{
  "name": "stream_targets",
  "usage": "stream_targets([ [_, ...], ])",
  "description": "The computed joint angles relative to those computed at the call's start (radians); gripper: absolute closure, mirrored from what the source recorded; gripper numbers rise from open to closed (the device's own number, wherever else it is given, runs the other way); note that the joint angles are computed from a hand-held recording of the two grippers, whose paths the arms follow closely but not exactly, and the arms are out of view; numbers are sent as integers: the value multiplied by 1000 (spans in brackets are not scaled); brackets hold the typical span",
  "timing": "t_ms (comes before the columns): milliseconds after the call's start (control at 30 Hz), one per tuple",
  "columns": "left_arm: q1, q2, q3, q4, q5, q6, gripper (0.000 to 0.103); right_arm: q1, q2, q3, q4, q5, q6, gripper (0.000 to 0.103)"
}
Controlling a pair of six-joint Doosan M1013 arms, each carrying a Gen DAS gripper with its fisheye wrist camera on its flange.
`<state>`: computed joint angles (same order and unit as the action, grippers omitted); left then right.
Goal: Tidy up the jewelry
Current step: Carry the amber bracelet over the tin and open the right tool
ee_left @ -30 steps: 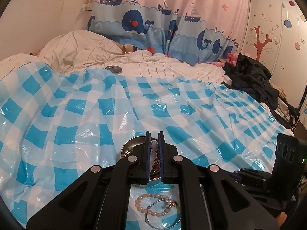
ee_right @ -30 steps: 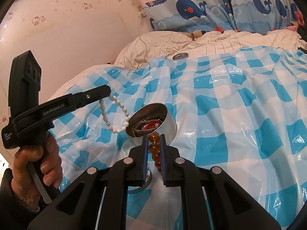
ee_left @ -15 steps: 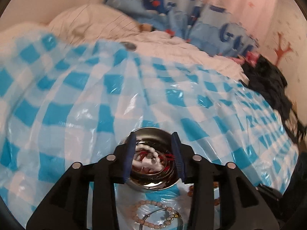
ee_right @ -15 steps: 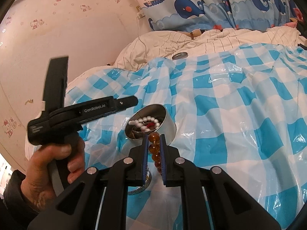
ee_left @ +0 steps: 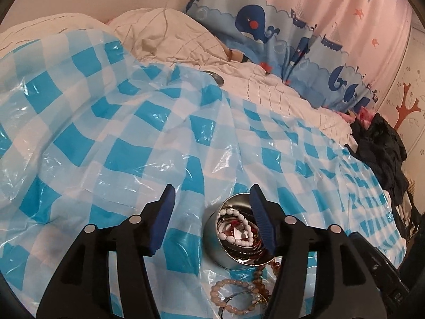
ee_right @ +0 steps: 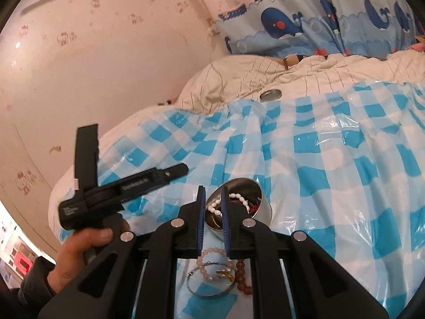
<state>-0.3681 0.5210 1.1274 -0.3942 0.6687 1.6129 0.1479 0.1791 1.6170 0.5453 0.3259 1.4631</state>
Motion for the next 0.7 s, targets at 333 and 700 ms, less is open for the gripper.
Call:
stream_targets([
  [333,0,-5,5,-27,13,30,42,29,85,-45,-478,249,380,59],
  [700,7,-13,15,-46,1,34,41,54,55,-17,-631,185,450,91],
])
